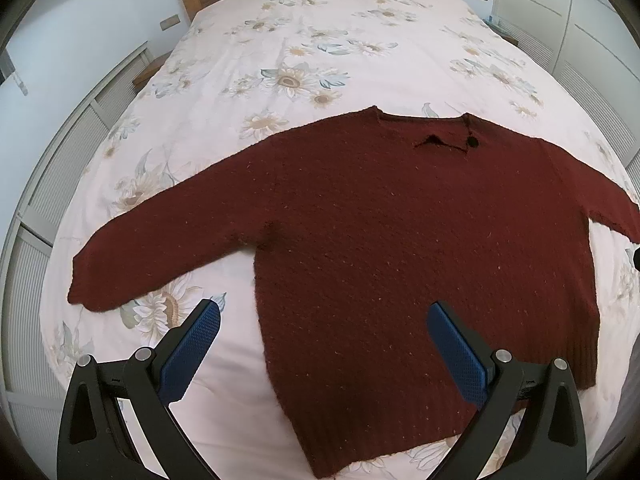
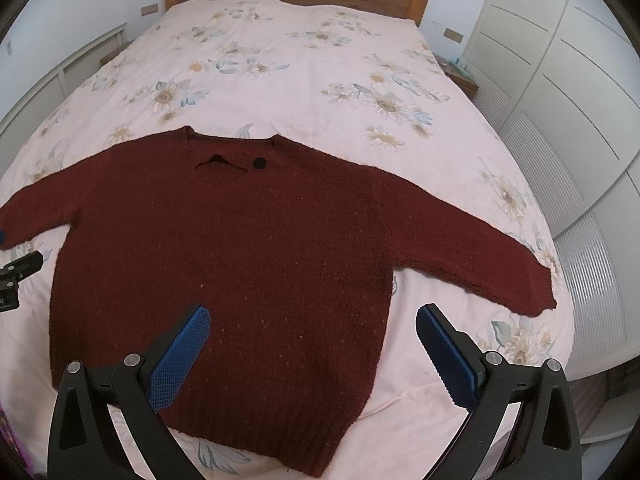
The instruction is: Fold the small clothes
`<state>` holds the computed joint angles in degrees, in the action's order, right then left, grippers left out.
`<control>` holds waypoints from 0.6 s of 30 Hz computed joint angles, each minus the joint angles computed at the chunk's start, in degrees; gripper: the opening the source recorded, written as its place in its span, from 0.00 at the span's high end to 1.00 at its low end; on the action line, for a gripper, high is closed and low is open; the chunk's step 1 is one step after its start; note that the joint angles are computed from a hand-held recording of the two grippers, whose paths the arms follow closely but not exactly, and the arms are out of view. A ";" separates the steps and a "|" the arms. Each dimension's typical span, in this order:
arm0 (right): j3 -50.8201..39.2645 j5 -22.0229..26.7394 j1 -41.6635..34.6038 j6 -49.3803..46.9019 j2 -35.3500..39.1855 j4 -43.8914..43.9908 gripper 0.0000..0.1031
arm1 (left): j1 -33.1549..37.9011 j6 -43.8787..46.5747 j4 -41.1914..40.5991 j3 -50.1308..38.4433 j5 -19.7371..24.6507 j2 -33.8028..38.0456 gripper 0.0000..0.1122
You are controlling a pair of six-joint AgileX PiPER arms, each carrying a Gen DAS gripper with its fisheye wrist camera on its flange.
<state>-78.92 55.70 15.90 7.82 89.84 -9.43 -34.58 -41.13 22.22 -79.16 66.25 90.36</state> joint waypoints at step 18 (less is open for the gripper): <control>0.38 0.35 0.61 0.09 -0.65 -0.93 0.00 | 0.33 0.37 -0.39 0.97 -0.75 0.18 0.09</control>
<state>-78.53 56.05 16.51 7.91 89.19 -10.36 -34.25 -40.76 21.83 -78.19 65.50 90.54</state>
